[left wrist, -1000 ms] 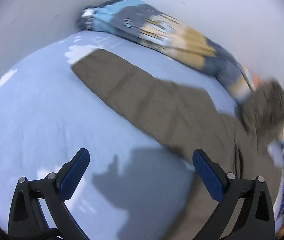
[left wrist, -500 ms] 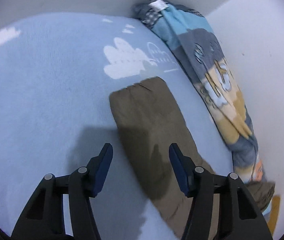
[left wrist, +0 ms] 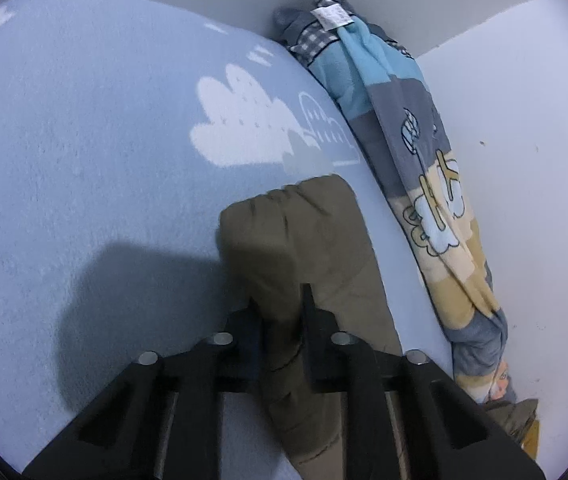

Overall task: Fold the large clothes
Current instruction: 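Lift the sleeve with the left gripper and fold it across the jacket body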

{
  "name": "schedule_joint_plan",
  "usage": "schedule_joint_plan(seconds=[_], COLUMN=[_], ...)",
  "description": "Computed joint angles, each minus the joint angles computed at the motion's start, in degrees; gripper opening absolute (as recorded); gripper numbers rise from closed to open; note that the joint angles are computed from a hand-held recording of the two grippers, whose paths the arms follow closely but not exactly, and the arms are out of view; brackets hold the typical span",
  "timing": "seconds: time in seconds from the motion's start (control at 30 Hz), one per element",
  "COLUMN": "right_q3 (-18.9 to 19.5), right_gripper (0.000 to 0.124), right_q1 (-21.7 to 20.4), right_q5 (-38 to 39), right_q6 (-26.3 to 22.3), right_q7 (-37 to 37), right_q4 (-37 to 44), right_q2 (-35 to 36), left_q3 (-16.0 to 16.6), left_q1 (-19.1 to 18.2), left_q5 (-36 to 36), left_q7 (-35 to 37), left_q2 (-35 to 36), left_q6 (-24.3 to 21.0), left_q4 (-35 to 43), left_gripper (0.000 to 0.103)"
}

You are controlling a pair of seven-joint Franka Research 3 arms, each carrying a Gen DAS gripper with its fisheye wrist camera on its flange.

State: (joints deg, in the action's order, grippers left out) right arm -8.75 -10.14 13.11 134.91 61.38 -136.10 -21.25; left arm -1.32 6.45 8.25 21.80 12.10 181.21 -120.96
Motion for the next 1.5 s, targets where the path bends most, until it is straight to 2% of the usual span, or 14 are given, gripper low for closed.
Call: schedule_joint_plan(seconds=[0.03,0.13,0.2,0.23,0.37,0.47,0.63,0.8,0.97,1.07,1.17,1.4,1.5], right_q3=[-0.03,-0.22,-0.30,-0.52,-0.97,-1.22,-2.04,-2.67,-3.27,-4.65,-5.56,-6.41,-6.72], right_gripper=[0.064,0.064,0.064,0.064,0.064,0.064,0.064,0.064,0.064,0.064,0.064,0.064,0.064], right_q1=[-0.02,-0.11,-0.29,-0.35,-0.80,-1.19,-2.06,-2.98,-4.32,-4.90,-5.40,-6.87,-7.39], right_q5=[0.06,0.35,0.58,1.03,1.98,2.36,3.58,4.11,3.74,4.94,6.17,7.10,7.46], right_q6=[-0.09,-0.20,0.12,0.25,1.17,1.82,2.68,4.00,6.62,5.82,5.69,5.68,5.74], right_q7=[0.04,0.02,0.30,0.43,0.91,1.31,2.31,2.76,2.51,2.37,1.60,0.89,0.71], right_q4=[0.06,0.25,0.24,0.33,0.51,1.00,1.84,2.25,2.38,3.75,4.54,5.88,6.37], right_q2=[0.07,0.06,-0.14,-0.31,-1.01,-1.07,-1.27,-1.71,-2.02,-1.61,-1.74,-1.10,-0.80], left_q3=[4.51,12.77,14.69,14.47,11.68,8.14,1.98,-4.25,-10.66,-13.14,-14.08,-14.59,-13.64], left_q1=[-4.15,-11.52,-13.38,-13.41,-12.93,-12.23,-11.54,-11.14,-12.17,-15.48,-19.88,-29.61,-33.82], left_q5=[3.41,14.99,21.62,23.57,30.46,33.66,33.20,31.58,32.23,33.15,33.95,29.46,28.50], left_q7=[-2.64,-11.83,-16.54,-17.49,-19.44,-19.58,-15.85,-11.43,-7.60,-4.45,-2.26,3.10,4.20], left_q2=[-0.63,-3.12,-5.38,-6.40,-11.27,-15.62,-19.83,-20.61,-17.58,-13.08,-8.10,5.91,11.58], left_q6=[-0.83,-1.90,-2.23,-3.09,-8.28,-13.51,-20.34,-25.37,-29.50,-32.49,-34.29,-35.59,-36.94], left_q4=[0.12,0.00,-0.06,0.08,1.41,2.57,5.78,11.08,19.27,26.11,32.06,45.51,50.79], left_gripper=[0.013,0.013,0.013,0.013,0.013,0.013,0.013,0.013,0.013,0.013,0.013,0.013,0.013])
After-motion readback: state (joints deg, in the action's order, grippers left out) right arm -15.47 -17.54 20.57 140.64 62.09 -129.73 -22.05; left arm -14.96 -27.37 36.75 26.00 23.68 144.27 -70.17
